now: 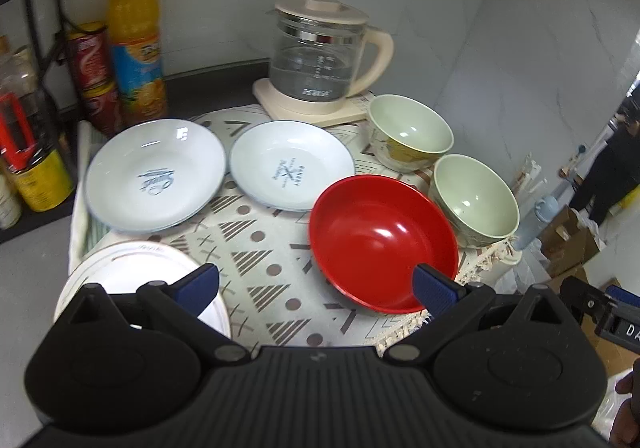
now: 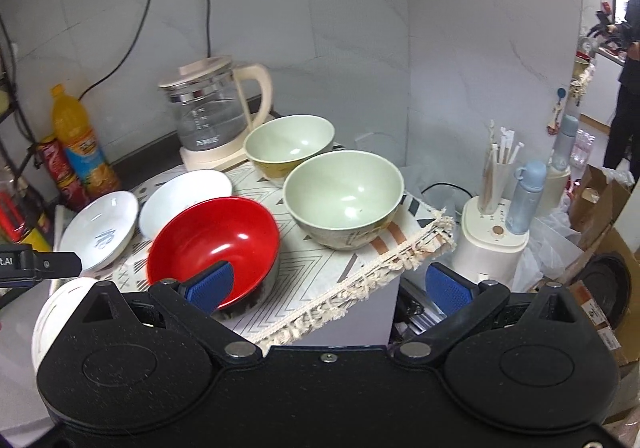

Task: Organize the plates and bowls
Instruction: 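Move both tools toward the large pale green bowl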

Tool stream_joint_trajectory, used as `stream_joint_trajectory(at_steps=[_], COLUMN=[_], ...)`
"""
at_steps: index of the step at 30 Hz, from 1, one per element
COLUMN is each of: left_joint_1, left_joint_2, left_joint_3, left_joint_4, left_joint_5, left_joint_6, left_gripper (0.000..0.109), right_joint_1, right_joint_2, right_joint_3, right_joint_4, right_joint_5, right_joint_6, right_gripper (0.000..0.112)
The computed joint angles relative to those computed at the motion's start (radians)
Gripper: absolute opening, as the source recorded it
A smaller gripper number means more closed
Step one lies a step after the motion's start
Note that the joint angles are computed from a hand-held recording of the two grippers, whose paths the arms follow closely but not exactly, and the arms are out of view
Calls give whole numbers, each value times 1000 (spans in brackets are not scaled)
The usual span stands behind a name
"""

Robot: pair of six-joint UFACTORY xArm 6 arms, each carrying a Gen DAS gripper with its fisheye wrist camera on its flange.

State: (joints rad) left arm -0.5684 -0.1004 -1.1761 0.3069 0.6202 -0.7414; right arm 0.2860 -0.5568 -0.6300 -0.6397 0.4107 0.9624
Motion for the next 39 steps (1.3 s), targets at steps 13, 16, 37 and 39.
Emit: stream_joint_trajectory(at_steps=[13, 16, 37, 39], left_joint_1=[14, 6, -57, -60], left_joint_2=[163, 214, 725, 776], left_joint_3=[-164, -222, -877, -948], left_joint_4=[-144, -155, -168, -176], left_joint_5=[-17, -9, 163, 190], left_joint_6=[160, 174, 203, 209], left_gripper=[102, 102, 102, 101], right_joint_1=[-30, -48, -245, -253], right_joint_2=[98, 123, 409, 430], right_joint_3=[-69, -85, -234, -244], right_joint_4=[-28, -22, 266, 330], right_joint_5=[21, 12, -183, -191], right_joint_6=[118, 111, -285, -351], right_gripper=[103, 103, 103, 103])
